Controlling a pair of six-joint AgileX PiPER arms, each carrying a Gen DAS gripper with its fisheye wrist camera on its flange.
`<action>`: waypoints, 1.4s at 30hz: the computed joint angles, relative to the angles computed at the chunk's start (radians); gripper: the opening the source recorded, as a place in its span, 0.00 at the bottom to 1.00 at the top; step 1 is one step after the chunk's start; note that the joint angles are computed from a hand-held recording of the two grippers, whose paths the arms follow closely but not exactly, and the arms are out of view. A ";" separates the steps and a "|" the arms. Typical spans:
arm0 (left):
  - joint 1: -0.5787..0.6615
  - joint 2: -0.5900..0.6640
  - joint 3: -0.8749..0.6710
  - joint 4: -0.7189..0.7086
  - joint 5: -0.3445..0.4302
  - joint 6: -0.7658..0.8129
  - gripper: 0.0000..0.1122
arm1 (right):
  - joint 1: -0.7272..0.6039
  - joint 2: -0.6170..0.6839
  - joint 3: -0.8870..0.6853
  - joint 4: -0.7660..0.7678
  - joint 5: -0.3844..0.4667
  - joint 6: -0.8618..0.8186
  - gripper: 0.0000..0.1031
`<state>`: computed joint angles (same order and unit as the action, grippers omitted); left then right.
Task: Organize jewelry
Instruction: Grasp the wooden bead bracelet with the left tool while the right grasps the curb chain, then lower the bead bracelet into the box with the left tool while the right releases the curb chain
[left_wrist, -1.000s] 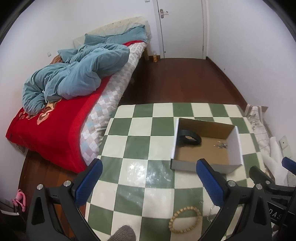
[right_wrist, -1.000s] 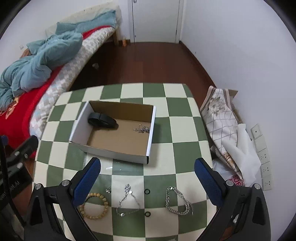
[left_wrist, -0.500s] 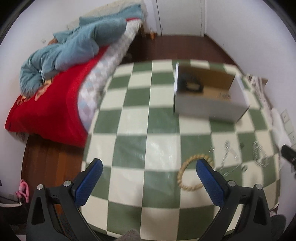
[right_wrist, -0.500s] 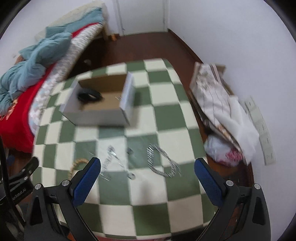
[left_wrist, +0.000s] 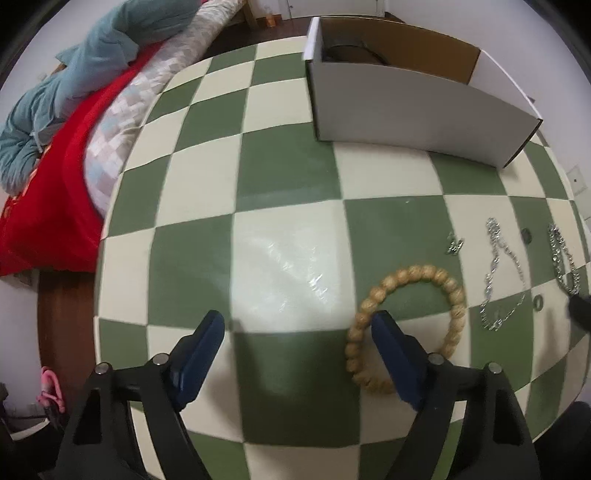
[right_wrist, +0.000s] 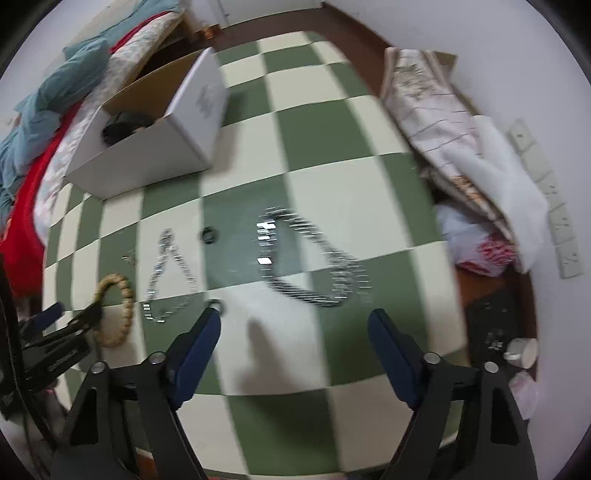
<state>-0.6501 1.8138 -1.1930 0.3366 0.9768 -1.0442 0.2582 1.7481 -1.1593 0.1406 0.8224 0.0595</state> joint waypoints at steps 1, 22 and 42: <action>0.002 -0.002 -0.001 -0.004 -0.010 0.005 0.62 | 0.014 0.010 -0.005 0.012 -0.006 -0.002 0.75; 0.039 -0.188 0.205 0.005 -0.027 -0.061 0.06 | 0.056 0.093 -0.147 -0.016 -0.015 0.031 0.39; -0.021 -0.188 0.101 0.013 0.016 -0.080 0.06 | 0.015 0.051 -0.038 -0.160 -0.079 0.047 0.08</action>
